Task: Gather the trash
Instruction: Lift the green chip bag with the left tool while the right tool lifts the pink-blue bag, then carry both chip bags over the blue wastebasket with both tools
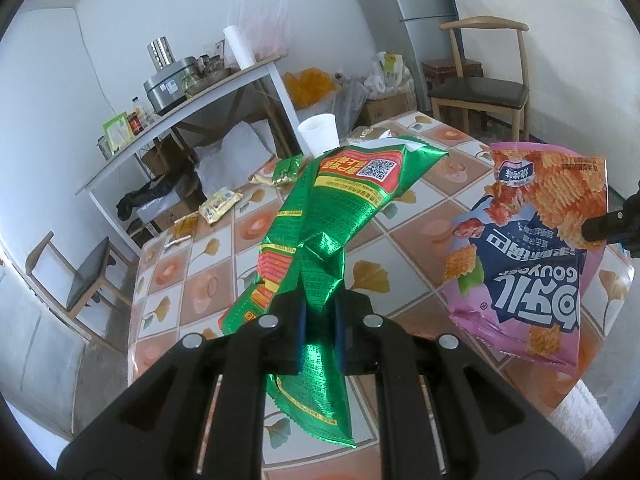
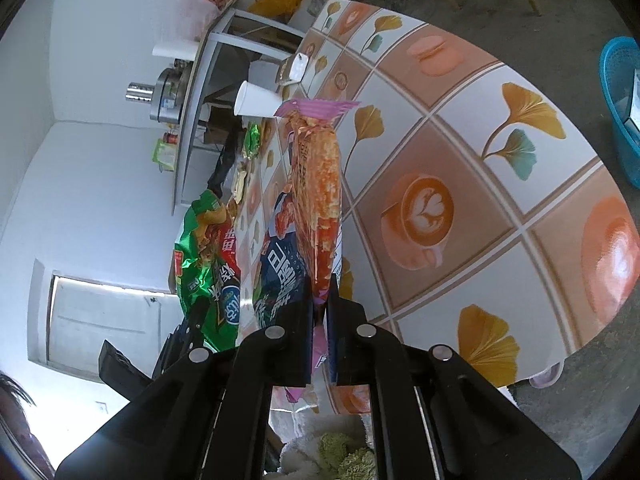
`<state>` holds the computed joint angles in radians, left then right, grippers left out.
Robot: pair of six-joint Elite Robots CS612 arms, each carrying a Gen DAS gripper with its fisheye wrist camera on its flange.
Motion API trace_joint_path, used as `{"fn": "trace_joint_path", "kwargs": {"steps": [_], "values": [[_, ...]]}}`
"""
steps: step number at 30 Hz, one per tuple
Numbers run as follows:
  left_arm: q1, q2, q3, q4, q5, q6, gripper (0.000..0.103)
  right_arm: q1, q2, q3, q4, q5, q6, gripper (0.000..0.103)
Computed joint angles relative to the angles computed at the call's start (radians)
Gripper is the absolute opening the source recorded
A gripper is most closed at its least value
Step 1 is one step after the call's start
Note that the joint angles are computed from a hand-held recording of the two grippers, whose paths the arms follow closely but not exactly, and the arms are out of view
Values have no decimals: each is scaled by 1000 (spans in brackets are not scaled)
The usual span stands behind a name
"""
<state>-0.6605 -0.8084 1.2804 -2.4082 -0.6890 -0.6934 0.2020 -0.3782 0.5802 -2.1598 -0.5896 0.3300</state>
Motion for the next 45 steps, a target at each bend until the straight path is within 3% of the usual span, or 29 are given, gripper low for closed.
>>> {"fn": "trace_joint_path", "kwargs": {"steps": [21, 24, 30, 34, 38, 41, 43, 45], "values": [[-17, 30, -53, -9, 48, 69, 9, -33, -33, 103, -187, 18, 118, 6], [-22, 41, -71, -21, 54, 104, 9, -43, -44, 135, -249, 22, 155, 6], [-30, 92, -154, -160, 57, 307, 9, -90, -107, 272, -523, -40, 308, 6], [-31, 153, -269, -286, -13, 481, 9, -132, -178, 405, -705, -158, 391, 6], [-31, 232, -431, -326, -123, 602, 9, -173, -250, 538, -825, -308, 447, 6], [-26, 296, -575, -290, -253, 628, 9, -194, -292, 617, -855, -433, 455, 6], [-18, 340, -674, -232, -352, 608, 9, -208, -300, 646, -867, -476, 484, 6], [-4, 423, -848, -126, -499, 566, 9, -220, -294, 664, -888, -481, 530, 6]]}}
